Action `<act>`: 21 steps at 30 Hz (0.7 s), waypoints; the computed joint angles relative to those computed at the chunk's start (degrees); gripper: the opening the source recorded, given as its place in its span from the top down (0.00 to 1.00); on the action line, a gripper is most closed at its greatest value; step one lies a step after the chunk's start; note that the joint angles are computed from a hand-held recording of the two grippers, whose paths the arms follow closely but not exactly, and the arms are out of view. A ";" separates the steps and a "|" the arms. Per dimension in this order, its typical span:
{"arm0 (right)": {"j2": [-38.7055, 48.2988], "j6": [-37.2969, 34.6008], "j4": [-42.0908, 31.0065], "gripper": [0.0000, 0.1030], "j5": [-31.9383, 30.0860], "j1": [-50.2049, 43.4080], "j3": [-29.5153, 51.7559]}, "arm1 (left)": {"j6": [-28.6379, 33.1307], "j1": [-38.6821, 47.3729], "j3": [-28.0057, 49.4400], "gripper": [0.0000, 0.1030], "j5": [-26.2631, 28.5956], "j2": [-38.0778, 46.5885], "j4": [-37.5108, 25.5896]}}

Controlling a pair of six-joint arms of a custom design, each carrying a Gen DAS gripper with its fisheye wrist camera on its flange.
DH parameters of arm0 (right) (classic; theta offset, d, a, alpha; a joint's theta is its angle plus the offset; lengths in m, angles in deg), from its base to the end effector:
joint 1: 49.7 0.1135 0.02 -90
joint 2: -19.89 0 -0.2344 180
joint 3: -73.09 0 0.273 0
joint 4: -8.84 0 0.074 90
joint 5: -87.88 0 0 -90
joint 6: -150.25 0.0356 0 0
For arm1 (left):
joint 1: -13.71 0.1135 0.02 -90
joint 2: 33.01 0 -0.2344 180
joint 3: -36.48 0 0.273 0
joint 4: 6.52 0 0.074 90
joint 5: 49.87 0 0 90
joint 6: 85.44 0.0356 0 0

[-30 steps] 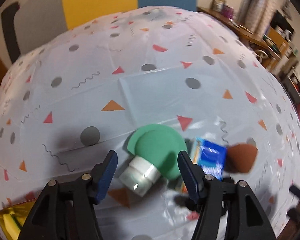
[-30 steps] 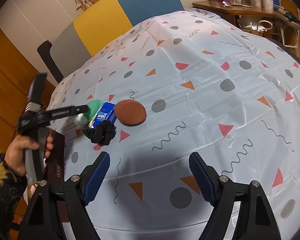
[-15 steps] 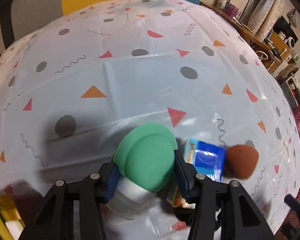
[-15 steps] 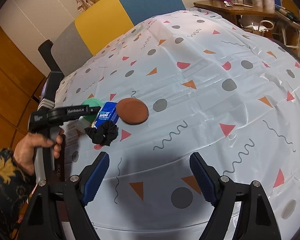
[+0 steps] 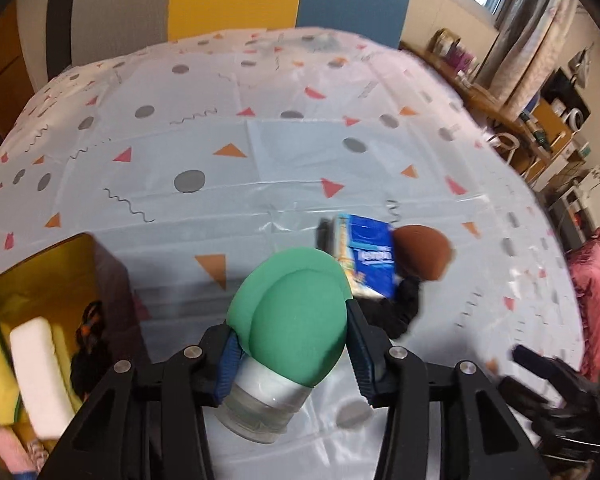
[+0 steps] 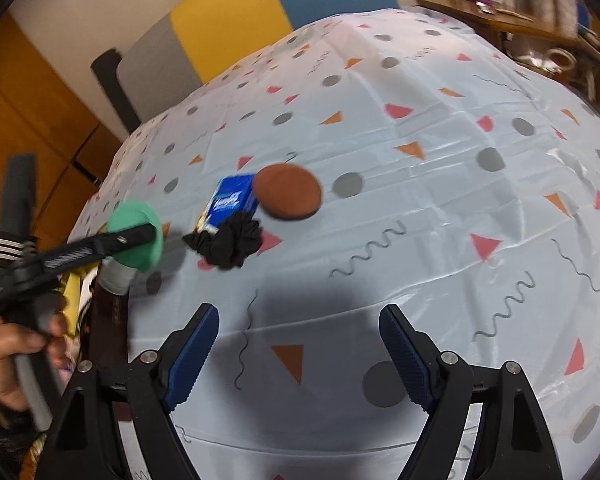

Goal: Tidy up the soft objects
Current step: 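Carry the bottle toward the tray with the left tool while the right tool grasps the black scrunchie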

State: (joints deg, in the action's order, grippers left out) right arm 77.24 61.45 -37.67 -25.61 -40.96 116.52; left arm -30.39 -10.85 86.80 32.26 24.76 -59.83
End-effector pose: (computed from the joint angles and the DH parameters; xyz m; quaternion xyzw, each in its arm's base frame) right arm 0.2065 0.0461 0.1524 -0.1141 0.9412 0.2177 0.2319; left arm 0.2013 -0.0866 0.1810 -0.1047 0.9598 -0.0673 0.2516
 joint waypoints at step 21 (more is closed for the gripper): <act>28.50 8.48 16.45 0.41 13.59 23.24 14.68 | -22.38 -26.36 0.03 0.53 -16.95 -34.70 -29.77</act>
